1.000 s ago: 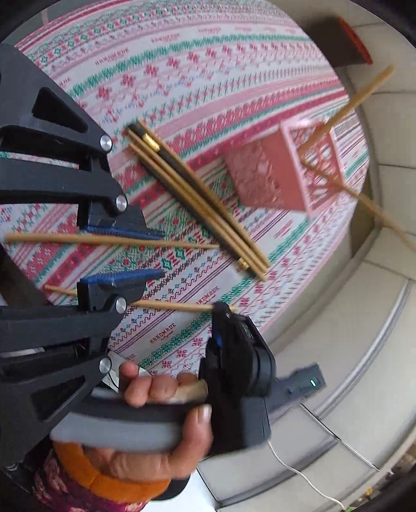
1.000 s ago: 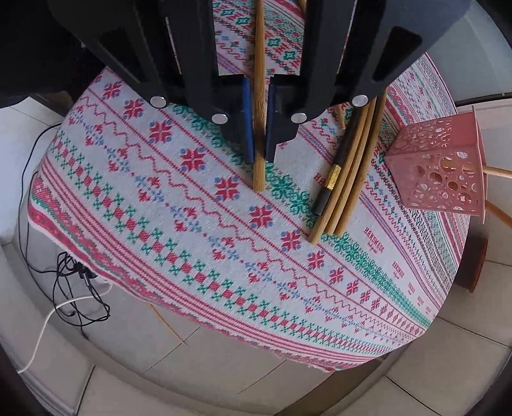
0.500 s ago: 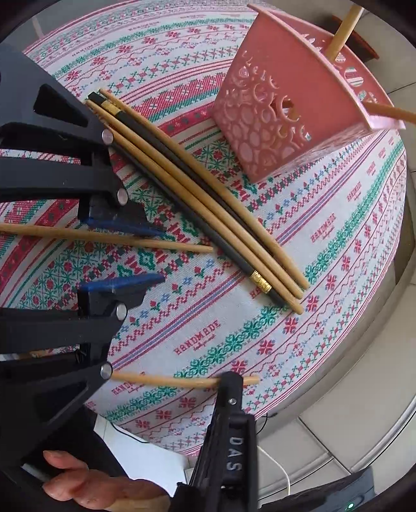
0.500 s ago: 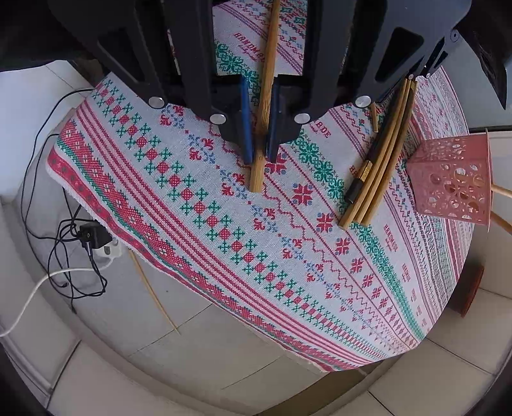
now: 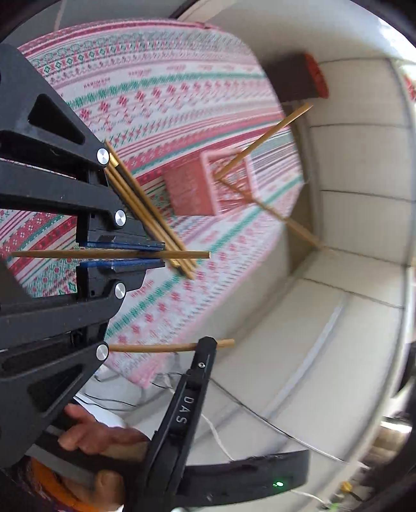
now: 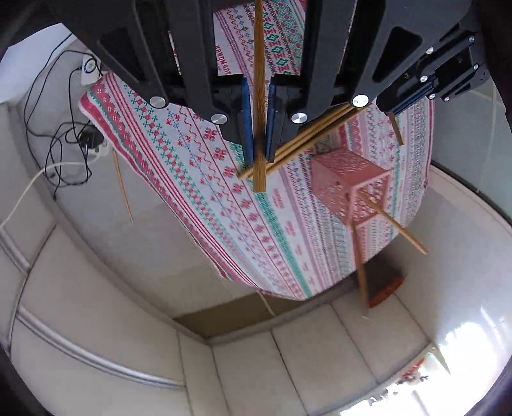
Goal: Organize utensils
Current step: 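Drop the left tool's chopstick into the pink holder while the right tool drops its own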
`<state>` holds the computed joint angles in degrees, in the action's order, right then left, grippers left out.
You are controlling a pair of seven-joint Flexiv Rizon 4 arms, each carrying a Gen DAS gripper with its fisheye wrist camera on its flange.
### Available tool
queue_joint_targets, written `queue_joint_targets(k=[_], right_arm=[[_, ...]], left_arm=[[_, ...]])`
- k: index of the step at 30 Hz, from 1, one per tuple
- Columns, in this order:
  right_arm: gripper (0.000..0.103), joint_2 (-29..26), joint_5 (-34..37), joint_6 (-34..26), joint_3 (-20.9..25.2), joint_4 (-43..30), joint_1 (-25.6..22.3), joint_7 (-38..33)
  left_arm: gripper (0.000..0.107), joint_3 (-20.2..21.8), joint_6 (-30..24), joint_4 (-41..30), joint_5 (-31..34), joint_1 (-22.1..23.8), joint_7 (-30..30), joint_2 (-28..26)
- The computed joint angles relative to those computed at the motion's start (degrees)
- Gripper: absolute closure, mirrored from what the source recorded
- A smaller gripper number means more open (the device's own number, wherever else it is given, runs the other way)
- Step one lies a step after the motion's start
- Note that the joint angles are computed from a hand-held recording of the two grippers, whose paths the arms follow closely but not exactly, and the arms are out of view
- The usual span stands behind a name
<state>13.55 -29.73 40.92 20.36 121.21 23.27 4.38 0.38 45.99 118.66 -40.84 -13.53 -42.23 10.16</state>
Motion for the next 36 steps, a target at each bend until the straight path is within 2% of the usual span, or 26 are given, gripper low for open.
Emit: queue_joint_targets(k=[5,7,9,13,16,21,26,29,31,34,36], right_arm=[[0.095,4.05,-7.62,-2.29,2.29,-2.51,-0.58,-0.25],[0.095,5.59,-9.98,-2.47,2.46,-3.61,-1.50,-0.52],[0.095,6.33,-12.50,0.01,1.72,-5.33,-3.11,-0.45],[0.095,3.94,-18.14,3.68,0.89,-10.68,-6.04,-1.99],[0.095,1.46,-22.97,7.45,-0.02,-13.35,-7.99,-1.06],[0.095,-3.74,-29.65,13.38,-2.43,-16.05,-9.21,1.86],[0.095,-8.18,-37.11,17.02,-5.45,-17.64,-8.90,6.46],[0.095,-9.70,-39.24,17.68,-6.80,-17.73,-8.35,8.55],[0.095,-10.69,-41.24,17.89,-7.78,-17.59,-8.20,10.41],[0.095,-11.90,-44.59,17.09,-8.80,-17.30,-7.88,13.43],[0.095,-12.69,-47.11,15.33,-9.19,-17.51,-7.34,14.87]], left_arm=[[0.103,1.05,6.51,0.04,-11.57,-2.72,3.79,3.79],[0.103,0.66,9.18,-2.59,-14.41,-3.21,3.91,2.94],[0.103,0.15,11.74,-5.60,-15.64,-3.27,4.20,1.38],[0.103,-0.86,14.98,-11.92,-15.66,-2.51,2.80,-2.59],[0.103,-2.11,18.45,-14.91,-11.69,-1.46,-0.22,-5.15],[0.103,-3.20,20.06,-18.21,-6.37,0.27,-5.43,-9.62],[0.103,-3.86,18.99,-19.95,-3.02,2.10,-8.52,-12.62],[0.101,-3.84,16.18,-19.97,0.93,3.10,-10.92,-13.62],[0.099,-4.01,15.60,-19.28,0.11,3.57,-11.10,-13.74],[0.087,-3.98,15.15,-18.92,-2.16,4.28,-12.03,-13.51],[0.084,-3.99,16.10,-18.38,-4.31,4.40,-11.39,-12.93]])
